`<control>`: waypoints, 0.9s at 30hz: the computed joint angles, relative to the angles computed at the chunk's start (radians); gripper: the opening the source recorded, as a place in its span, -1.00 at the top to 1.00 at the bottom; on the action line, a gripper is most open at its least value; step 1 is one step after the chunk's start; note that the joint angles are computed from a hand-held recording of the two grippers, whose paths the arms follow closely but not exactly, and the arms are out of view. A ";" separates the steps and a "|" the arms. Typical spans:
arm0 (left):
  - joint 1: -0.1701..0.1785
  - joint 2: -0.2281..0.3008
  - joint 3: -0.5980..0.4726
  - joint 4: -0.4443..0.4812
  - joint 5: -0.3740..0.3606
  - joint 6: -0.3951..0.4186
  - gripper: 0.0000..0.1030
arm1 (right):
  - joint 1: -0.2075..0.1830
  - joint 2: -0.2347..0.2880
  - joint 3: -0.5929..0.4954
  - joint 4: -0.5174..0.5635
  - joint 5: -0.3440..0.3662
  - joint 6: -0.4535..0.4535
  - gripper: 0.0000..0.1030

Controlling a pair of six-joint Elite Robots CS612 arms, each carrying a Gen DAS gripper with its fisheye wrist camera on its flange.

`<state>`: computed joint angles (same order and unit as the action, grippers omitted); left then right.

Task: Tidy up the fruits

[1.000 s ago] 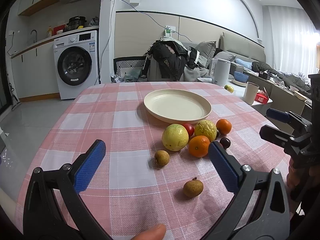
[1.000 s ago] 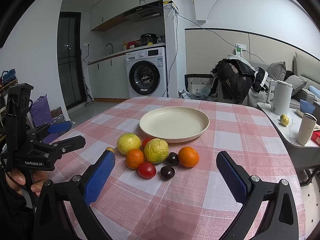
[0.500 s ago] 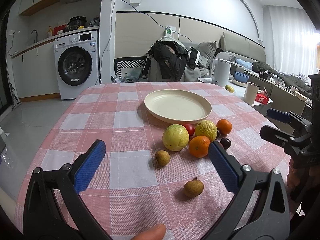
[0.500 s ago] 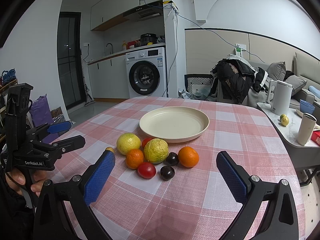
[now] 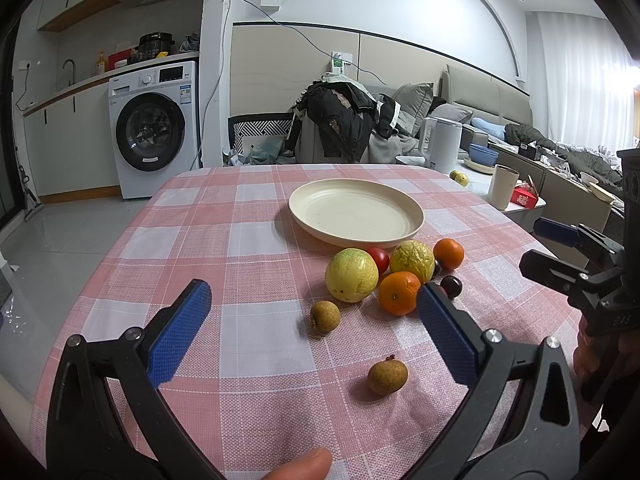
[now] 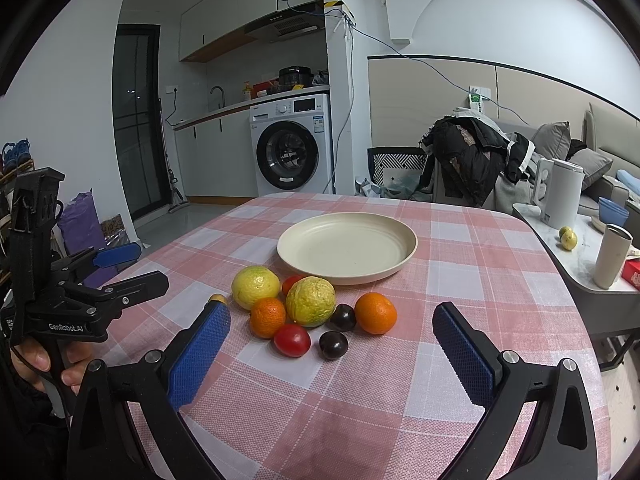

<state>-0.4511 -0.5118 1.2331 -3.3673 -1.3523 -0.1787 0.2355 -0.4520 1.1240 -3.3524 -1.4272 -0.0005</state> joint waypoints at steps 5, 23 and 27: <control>0.000 0.001 0.000 -0.002 0.000 0.003 -0.98 | 0.000 0.000 0.000 0.000 -0.001 0.000 -1.00; 0.001 0.002 -0.002 -0.002 -0.003 0.003 -0.98 | 0.000 -0.002 0.003 0.001 0.000 0.002 -1.00; 0.001 0.000 0.000 -0.002 -0.004 0.002 -0.98 | -0.001 -0.002 0.002 0.002 0.000 0.002 -1.00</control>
<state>-0.4502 -0.5116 1.2333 -3.3691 -1.3561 -0.1767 0.2350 -0.4535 1.1261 -3.3506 -1.4268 0.0019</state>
